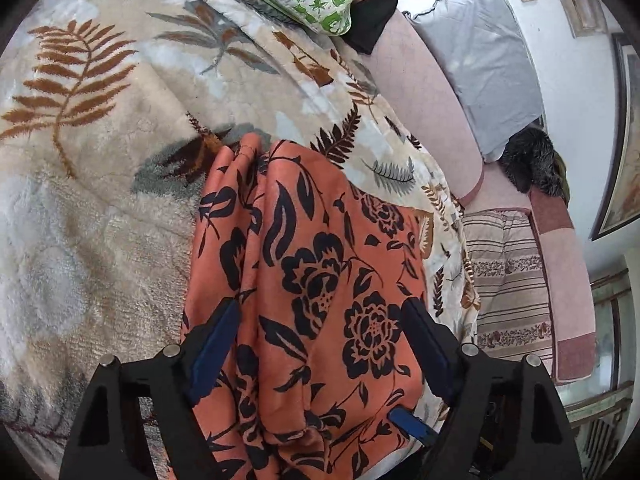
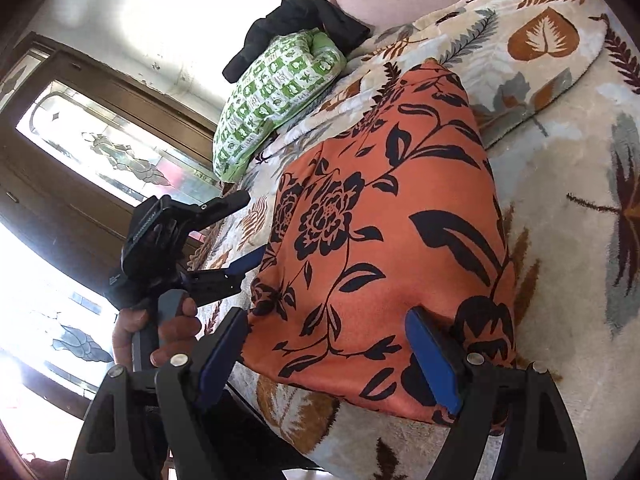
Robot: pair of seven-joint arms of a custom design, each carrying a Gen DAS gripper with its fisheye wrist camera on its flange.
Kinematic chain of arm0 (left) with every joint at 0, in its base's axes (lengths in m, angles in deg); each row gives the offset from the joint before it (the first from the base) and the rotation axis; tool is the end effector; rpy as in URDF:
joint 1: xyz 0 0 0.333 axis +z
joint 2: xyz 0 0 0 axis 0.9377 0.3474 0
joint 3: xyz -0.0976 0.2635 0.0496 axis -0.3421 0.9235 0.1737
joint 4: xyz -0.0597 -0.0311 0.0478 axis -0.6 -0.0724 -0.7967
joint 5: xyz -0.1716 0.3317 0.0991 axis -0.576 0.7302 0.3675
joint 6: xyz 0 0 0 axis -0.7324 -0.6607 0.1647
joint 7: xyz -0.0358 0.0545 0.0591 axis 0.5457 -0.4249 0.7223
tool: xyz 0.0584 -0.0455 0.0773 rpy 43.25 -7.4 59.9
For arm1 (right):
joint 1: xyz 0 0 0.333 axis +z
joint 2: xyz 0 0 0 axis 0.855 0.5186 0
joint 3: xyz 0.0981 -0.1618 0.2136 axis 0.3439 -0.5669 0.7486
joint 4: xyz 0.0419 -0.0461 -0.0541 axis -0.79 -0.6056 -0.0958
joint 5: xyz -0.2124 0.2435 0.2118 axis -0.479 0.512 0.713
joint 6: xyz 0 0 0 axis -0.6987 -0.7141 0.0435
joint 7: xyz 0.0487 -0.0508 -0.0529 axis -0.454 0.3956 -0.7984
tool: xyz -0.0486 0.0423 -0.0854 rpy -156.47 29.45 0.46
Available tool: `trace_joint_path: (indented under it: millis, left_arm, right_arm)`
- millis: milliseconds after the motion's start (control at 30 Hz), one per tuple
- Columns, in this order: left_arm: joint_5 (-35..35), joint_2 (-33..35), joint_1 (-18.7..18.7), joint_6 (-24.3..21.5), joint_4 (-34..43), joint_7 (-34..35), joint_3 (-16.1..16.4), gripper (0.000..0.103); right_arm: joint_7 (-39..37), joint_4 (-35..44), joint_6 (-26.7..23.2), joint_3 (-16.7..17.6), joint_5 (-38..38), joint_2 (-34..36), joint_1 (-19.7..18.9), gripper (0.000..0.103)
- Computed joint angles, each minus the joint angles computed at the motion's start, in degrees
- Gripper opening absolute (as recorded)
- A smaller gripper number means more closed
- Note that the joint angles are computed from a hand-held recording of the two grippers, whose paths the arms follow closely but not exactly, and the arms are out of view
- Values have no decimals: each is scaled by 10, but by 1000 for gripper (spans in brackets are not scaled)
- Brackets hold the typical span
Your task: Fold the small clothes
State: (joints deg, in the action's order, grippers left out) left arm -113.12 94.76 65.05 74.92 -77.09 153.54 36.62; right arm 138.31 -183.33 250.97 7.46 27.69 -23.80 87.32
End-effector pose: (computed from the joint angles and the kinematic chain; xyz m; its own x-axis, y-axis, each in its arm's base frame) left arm 0.6214 -0.2263 0.4778 0.0283 -0.7076 0.7060 -0.9241 -0.2877 -0.2513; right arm 0.5246 0.4231 0.4892 0.1785 -0.6776 -0.7135 -0.8515 0.2570 -0.4571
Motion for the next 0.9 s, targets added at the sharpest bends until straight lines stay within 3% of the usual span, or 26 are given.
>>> trace_joint_path:
  millis: [67, 133, 200, 233, 267, 333, 467, 600, 700, 733, 800, 900]
  left_arm:
    - [25, 18, -3, -19, 13, -21, 5, 83]
    - [13, 20, 2, -9, 8, -12, -2, 83]
    - [26, 18, 0, -13, 10, -15, -1, 77]
    - [26, 21, 1, -17, 15, -6, -4, 45]
    - [44, 30, -1, -38, 30, -14, -1, 28]
    - [53, 33, -2, -37, 32, -13, -3, 20]
    - [72, -10, -11, 12, 5, 5, -4, 17]
    - [180, -65, -46, 80, -37, -13, 15, 17]
    - [282, -22, -57, 39, -21, -99, 41, 17]
    - [274, -4, -51, 22, -14, -103, 42, 18]
    - [207, -6, -19, 42, -32, -65, 16, 18]
    - [199, -32, -17, 58, -37, -33, 8, 17]
  right_arm:
    - [-6, 0, 0, 4, 8, 1, -3, 84]
    - [-12, -2, 0, 7, 14, 0, -6, 84]
    - [-12, -3, -2, 5, 14, 0, -4, 84]
    - [-9, -2, -2, 2, 12, 0, -3, 84]
    - [-5, -2, -4, 1, 11, 2, -1, 84]
    - [9, -1, -8, -6, 2, 3, 3, 84]
    - [19, 3, -23, -6, -1, 2, 1, 84]
    - [8, 7, -28, 1, 11, 0, -5, 84]
    - [44, 19, -46, -23, -38, 1, 17, 86]
    - [49, 23, -51, -24, -47, 2, 18, 86]
    - [41, 23, -45, -19, -50, -4, 17, 86]
    - [62, 16, -46, -35, -88, -19, 28, 87]
